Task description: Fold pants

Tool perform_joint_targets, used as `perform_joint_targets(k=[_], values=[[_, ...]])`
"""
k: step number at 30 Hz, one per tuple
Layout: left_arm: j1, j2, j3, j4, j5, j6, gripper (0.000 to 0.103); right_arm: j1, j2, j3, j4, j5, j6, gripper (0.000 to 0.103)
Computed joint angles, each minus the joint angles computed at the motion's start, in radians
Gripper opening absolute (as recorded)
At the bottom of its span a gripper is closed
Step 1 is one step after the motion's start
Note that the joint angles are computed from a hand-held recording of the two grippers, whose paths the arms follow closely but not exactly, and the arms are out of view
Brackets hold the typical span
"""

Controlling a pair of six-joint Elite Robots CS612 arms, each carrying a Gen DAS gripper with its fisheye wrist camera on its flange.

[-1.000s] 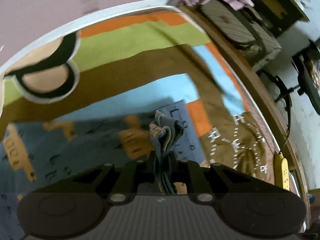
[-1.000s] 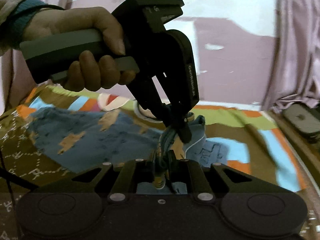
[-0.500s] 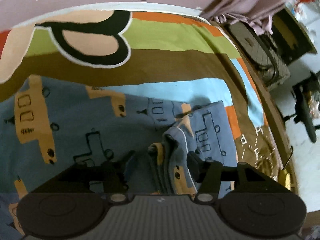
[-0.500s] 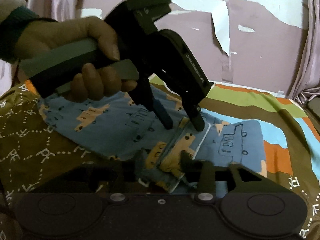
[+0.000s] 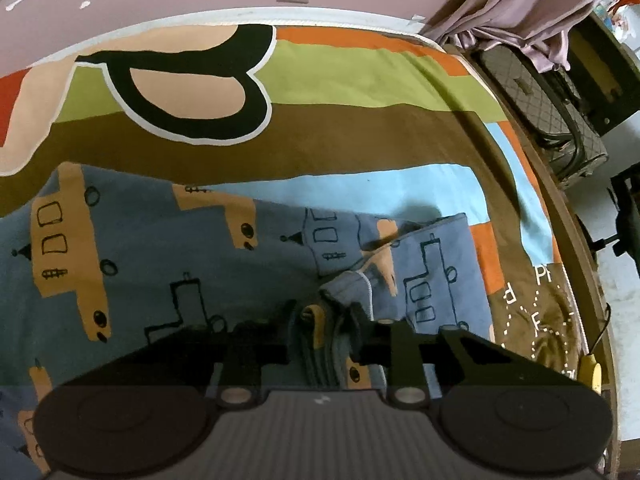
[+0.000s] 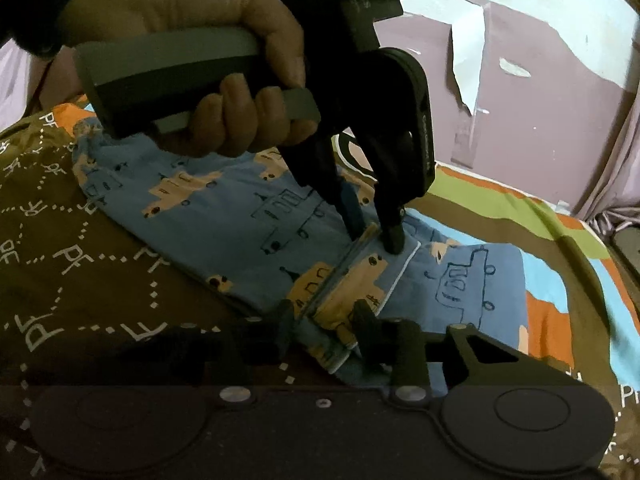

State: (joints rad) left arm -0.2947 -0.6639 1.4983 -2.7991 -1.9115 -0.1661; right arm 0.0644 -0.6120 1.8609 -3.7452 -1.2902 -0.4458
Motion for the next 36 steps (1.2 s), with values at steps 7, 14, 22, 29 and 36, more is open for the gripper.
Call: perform_joint_targets(k=[7, 14, 22, 29, 36], values=[[-0.006, -0.014, 0.017, -0.021, 0.018, 0.001, 0.02, -0.001, -0.001, 0.003, -0.001, 0.005, 0.007, 0.011], [0.005, -0.03, 0.025, -0.033, -0.001, 0.023, 0.019, -0.008, -0.01, 0.005, -0.017, 0.044, 0.078, 0.01], [0.031, -0.05, 0.044, -0.056, 0.036, 0.032, 0.018, 0.003, -0.011, -0.018, 0.007, 0.127, 0.115, 0.01], [0.066, -0.065, 0.066, -0.063, 0.068, 0.037, 0.018, 0.026, -0.004, -0.043, 0.05, 0.203, 0.136, 0.01], [0.096, -0.072, 0.085, -0.068, 0.095, 0.058, 0.018, 0.052, 0.008, -0.07, 0.088, 0.244, 0.111, 0.01]])
